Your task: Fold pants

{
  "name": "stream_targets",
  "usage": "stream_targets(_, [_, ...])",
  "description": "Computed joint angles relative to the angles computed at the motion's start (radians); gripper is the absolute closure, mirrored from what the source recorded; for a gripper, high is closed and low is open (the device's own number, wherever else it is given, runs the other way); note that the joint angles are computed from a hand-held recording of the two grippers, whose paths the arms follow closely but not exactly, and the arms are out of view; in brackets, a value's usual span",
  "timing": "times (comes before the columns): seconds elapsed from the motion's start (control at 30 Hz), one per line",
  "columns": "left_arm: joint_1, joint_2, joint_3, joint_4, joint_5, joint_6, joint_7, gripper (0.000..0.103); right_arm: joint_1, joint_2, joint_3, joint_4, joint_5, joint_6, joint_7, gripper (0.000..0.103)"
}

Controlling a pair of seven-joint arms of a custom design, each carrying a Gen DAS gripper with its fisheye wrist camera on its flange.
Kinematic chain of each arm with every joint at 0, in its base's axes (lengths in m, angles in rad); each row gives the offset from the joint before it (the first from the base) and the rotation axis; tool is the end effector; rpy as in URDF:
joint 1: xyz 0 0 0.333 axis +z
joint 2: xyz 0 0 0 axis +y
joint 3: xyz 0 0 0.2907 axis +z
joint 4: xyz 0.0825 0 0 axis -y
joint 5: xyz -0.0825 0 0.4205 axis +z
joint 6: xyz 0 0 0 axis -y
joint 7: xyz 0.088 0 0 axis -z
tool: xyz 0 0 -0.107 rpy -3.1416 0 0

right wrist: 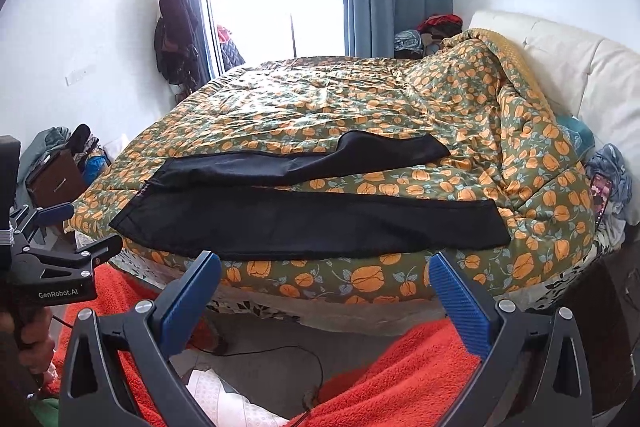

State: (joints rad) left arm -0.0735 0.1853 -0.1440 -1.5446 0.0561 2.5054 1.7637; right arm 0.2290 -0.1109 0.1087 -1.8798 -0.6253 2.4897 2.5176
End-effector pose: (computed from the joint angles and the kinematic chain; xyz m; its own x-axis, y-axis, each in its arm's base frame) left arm 0.6855 -0.1428 0.6048 -0.3501 -0.9224 -0.1628 -0.6351 0.3616 -0.6825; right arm 0.5784 0.2093 0.6055 -0.2074 -0.9757 -0.0701 -0.6113 0.1852 -0.7694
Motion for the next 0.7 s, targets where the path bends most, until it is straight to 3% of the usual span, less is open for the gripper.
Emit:
stream_targets(0.17, [0.002,0.038,0.008,0.039,0.009,-0.007,-0.020,0.000,0.008,0.052,-0.006,0.068,0.007,-0.070,-0.052,0.000])
stream_targets(0.33, [0.014,0.083,0.011,0.099,-0.012,-0.056,-0.031,0.000,0.026,0.105,-0.025,0.116,0.083,-0.076,-0.099,0.001])
stream_targets(0.7, [0.013,0.131,0.021,0.158,0.025,-0.118,-0.087,0.000,0.075,0.166,-0.045,0.183,0.037,-0.118,-0.126,0.001])
